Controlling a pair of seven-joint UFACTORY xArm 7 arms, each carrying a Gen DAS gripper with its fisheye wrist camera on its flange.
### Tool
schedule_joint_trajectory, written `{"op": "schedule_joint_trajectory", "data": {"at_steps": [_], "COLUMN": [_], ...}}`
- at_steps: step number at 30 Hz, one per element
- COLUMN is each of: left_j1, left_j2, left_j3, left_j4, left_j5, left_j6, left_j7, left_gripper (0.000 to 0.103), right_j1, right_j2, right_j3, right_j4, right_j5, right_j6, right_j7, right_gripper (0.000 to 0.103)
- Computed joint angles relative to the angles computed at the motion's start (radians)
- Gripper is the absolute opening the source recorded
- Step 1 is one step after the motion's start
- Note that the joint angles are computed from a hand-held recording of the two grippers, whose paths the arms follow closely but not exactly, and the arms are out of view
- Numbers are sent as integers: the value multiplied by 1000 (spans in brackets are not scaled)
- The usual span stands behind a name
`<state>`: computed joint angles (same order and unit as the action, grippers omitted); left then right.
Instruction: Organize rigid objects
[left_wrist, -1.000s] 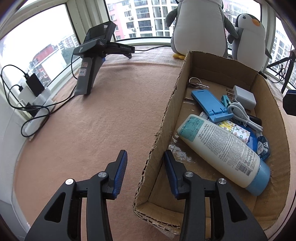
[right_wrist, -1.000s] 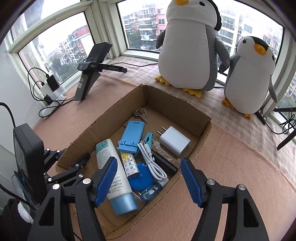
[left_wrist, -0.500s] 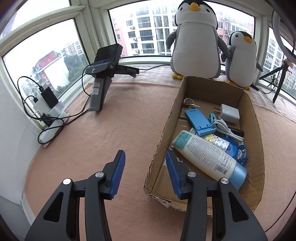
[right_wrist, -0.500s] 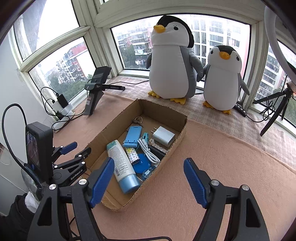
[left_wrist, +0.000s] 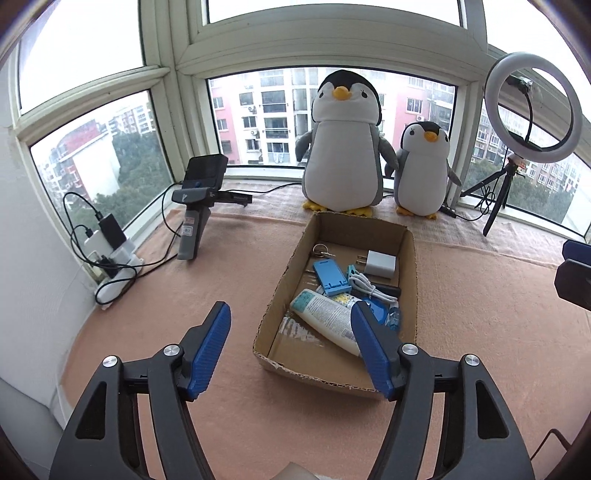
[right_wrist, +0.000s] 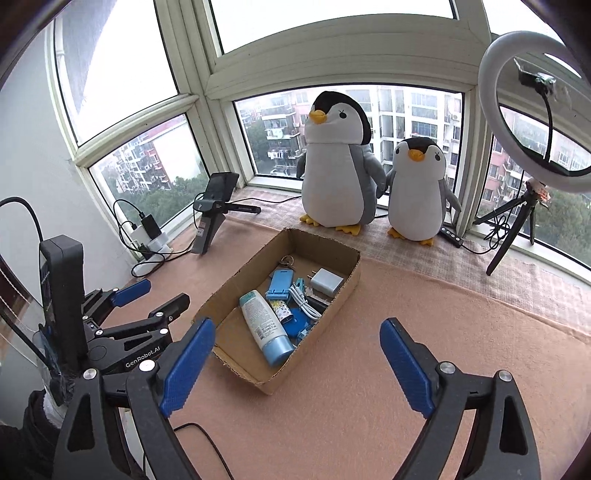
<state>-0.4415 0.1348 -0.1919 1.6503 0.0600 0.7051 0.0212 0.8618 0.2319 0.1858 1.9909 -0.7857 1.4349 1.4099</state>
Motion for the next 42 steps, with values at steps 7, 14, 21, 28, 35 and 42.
{"op": "schedule_joint_trajectory", "data": {"at_steps": [7, 14, 21, 28, 35, 42], "left_j1": [0, 3, 0, -1, -1, -1], "left_j2": [-64, -78, -79, -75, -74, -74], "left_j3": [-4, -11, -16, -15, -15, -15], "left_j4": [-78, -89, -90, -85, -84, -84], "left_j5": [37, 32, 28, 26, 26, 24], "left_j6": [-5, 2, 14, 23, 24, 26], "left_j7": [-20, -20, -17, -17, -13, -13], "left_gripper": [75, 78, 78, 78, 79, 79], "right_j1": [51, 43, 42, 43, 43, 36], "right_j2": [29, 4, -8, 3, -1, -8], "right_j3": [-12, 4, 18, 21, 18, 22], "right_j4": [16, -44, -65, -51, -56, -68], "right_j5": [-48, -40, -51, -51, -47, -40], "right_j6": [65, 63, 92, 105, 101, 97], "right_j7": [48, 112, 150, 145, 146, 152], "right_gripper": [90, 90, 91, 91, 91, 91]}}
